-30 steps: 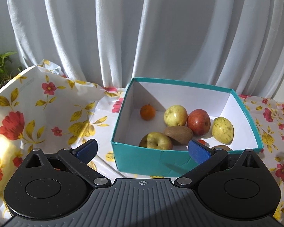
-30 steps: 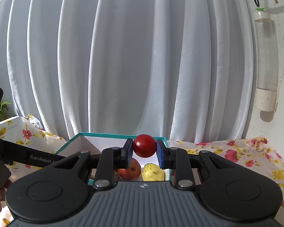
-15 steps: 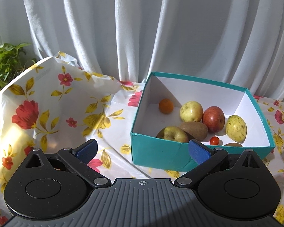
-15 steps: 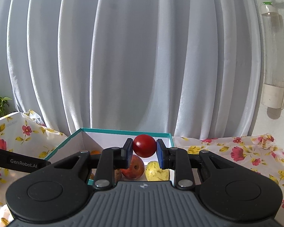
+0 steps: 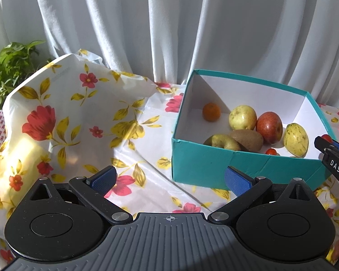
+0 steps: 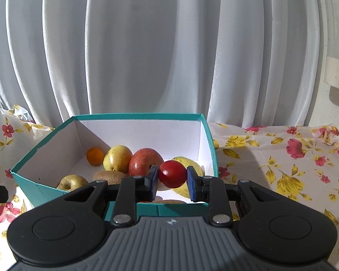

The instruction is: Organize fruits

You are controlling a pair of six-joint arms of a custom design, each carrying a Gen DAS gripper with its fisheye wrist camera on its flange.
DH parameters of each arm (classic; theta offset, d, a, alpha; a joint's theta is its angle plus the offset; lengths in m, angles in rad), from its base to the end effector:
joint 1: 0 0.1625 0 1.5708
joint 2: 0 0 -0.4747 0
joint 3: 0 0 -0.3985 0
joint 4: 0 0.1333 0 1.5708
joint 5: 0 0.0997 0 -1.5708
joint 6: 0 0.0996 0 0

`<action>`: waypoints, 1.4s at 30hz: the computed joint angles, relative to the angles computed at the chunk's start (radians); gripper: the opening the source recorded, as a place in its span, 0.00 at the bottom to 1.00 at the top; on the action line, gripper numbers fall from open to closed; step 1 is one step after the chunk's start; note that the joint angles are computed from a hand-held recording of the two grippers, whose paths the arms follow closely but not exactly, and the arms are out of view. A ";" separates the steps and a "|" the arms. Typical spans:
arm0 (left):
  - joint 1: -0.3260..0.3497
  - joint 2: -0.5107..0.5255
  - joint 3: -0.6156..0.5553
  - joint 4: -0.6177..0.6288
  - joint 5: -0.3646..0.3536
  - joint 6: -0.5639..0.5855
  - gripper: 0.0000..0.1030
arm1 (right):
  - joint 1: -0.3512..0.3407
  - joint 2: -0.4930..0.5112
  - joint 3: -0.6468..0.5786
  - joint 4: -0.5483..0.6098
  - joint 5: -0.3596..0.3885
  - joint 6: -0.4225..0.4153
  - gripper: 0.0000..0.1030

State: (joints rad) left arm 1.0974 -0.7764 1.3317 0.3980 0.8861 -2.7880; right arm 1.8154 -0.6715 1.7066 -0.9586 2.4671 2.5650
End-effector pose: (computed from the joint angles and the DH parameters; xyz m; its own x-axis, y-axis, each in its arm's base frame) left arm -0.1174 -0.6597 0.1644 -0.6747 0.2768 -0.6842 0.6453 0.6713 -0.3646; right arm 0.2063 -0.5973 0.0110 -0.6560 0.4662 0.5936 -0.4487 0.3916 -0.8033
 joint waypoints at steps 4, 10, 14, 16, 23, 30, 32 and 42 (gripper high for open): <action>0.001 -0.009 0.009 -0.008 0.001 0.006 1.00 | -0.009 0.011 -0.015 0.015 0.002 0.000 0.25; -0.001 -0.011 0.009 0.001 -0.002 0.004 1.00 | -0.012 0.015 -0.027 0.025 -0.001 -0.016 0.25; 0.000 -0.010 0.008 0.004 -0.002 0.002 1.00 | -0.012 0.016 -0.032 0.035 -0.001 -0.017 0.25; 0.000 -0.010 0.007 0.009 -0.003 0.001 1.00 | -0.014 0.016 -0.035 0.039 -0.003 -0.016 0.25; 0.000 -0.008 0.005 0.011 -0.003 0.001 1.00 | -0.015 0.012 -0.037 0.060 -0.008 -0.009 0.25; -0.005 -0.004 0.005 0.011 -0.009 0.001 1.00 | -0.019 0.010 -0.036 0.071 -0.014 0.003 0.26; -0.006 -0.002 0.003 0.013 -0.010 0.002 1.00 | -0.019 0.009 -0.034 0.066 -0.012 0.001 0.28; -0.012 0.005 -0.002 0.025 -0.020 0.013 1.00 | -0.019 0.010 -0.039 0.063 -0.020 -0.029 0.77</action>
